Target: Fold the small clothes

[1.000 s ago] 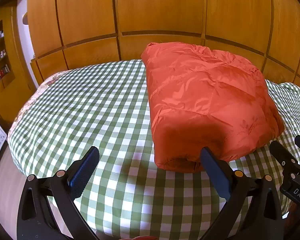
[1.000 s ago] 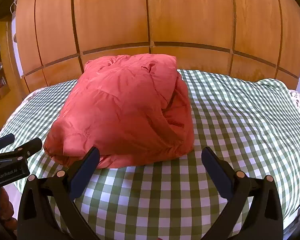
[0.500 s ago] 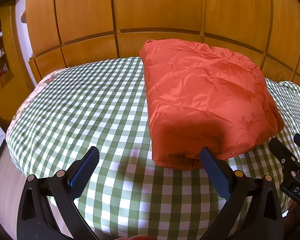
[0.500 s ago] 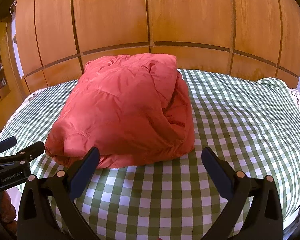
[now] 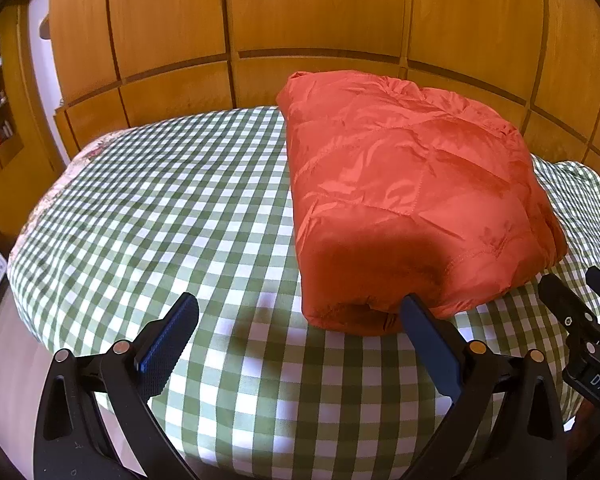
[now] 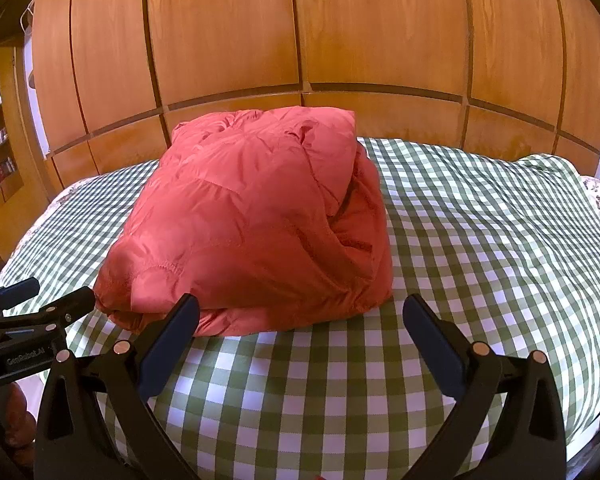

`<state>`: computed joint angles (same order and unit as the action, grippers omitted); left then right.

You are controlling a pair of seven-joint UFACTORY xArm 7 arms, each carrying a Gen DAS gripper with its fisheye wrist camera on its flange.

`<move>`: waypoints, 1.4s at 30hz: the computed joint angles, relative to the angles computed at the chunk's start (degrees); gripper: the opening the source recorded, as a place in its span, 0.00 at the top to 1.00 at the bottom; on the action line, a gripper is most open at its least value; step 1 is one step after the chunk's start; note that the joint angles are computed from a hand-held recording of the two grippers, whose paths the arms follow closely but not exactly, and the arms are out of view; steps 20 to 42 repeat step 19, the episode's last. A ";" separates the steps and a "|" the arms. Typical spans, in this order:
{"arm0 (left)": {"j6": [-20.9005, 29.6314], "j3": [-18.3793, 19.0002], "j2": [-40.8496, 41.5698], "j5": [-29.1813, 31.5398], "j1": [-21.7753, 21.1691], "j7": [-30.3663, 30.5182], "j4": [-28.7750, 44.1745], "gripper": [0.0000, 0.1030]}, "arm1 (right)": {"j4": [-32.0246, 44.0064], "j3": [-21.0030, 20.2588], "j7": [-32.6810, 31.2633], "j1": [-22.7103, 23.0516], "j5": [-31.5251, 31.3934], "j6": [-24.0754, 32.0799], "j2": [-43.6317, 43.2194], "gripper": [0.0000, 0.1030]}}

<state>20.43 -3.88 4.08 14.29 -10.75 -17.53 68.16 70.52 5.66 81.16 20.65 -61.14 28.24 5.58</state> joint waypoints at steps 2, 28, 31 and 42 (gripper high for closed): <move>0.16 -0.10 0.07 -0.74 0.05 0.50 0.07 0.03 | -0.04 -0.05 0.20 -0.03 -0.20 -0.24 0.01 0.02; 3.25 1.45 5.93 -6.73 2.43 1.75 7.37 0.03 | 4.12 -3.36 1.29 -4.12 -0.81 5.47 1.51 0.02; 3.25 1.45 5.93 -6.73 2.43 1.75 7.37 0.03 | 4.12 -3.36 1.29 -4.12 -0.81 5.47 1.51 0.02; 3.25 1.45 5.93 -6.73 2.43 1.75 7.37 0.03 | 4.12 -3.36 1.29 -4.12 -0.81 5.47 1.51 0.02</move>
